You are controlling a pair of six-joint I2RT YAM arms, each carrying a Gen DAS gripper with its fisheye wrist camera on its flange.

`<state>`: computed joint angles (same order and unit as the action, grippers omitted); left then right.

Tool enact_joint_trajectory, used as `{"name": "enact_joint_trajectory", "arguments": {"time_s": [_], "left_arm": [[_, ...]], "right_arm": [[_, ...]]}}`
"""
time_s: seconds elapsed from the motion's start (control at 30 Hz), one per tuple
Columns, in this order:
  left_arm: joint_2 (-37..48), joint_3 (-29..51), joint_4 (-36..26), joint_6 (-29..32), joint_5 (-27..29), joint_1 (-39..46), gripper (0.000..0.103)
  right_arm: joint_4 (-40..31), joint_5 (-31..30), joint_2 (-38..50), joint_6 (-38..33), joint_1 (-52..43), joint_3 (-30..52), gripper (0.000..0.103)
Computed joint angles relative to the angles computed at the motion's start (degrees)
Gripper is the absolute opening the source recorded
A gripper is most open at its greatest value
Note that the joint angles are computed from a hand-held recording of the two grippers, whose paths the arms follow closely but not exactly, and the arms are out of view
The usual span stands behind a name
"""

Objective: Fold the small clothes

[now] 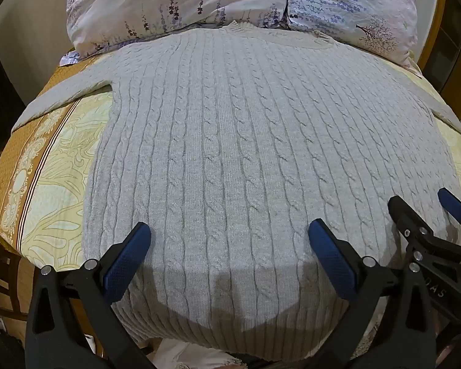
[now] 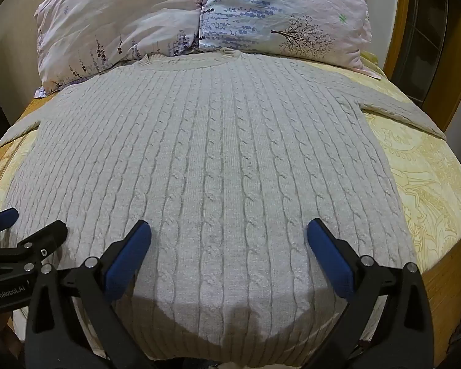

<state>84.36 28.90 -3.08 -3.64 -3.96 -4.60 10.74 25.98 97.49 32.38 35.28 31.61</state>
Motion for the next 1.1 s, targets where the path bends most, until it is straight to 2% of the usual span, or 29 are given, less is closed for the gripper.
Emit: {"name": "enact_joint_trajectory", "arguments": {"time_s": [1.1], "left_arm": [[0.6, 0.8, -0.4, 0.2, 0.2, 0.3, 0.102]], "right_arm": [[-0.1, -0.1, -0.1, -0.1, -0.1, 0.0, 0.101]]}}
